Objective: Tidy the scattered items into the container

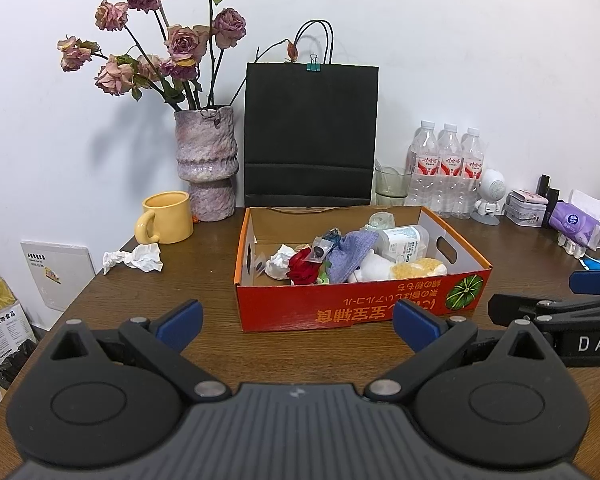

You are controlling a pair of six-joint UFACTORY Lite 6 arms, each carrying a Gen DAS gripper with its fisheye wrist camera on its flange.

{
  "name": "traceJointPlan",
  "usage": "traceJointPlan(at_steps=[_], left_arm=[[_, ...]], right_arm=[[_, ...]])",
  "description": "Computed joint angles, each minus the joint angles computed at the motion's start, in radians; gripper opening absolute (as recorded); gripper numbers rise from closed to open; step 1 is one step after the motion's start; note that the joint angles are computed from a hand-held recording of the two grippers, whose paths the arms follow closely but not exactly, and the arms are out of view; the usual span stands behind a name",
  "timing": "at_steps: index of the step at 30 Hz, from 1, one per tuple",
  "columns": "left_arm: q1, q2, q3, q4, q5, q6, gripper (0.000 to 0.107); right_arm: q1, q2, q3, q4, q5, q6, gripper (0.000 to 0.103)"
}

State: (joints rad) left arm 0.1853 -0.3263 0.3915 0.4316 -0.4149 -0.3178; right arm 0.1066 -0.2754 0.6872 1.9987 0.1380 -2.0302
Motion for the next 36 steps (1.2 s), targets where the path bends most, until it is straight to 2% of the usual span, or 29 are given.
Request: traceJointPlan(at_steps=[25, 36], left_arm=[[0.007, 0.008, 0.003, 0.013, -0.005, -0.007, 0.103], [-0.008, 0.006, -0.012, -0.059, -0.021, 0.053, 0.103]], right_arm=[[-0.006, 0.006, -0.007, 0.018, 0.008, -0.022, 0.103], [-0.009, 0.016, -0.003, 0.017, 0.011, -0.021, 0.103]])
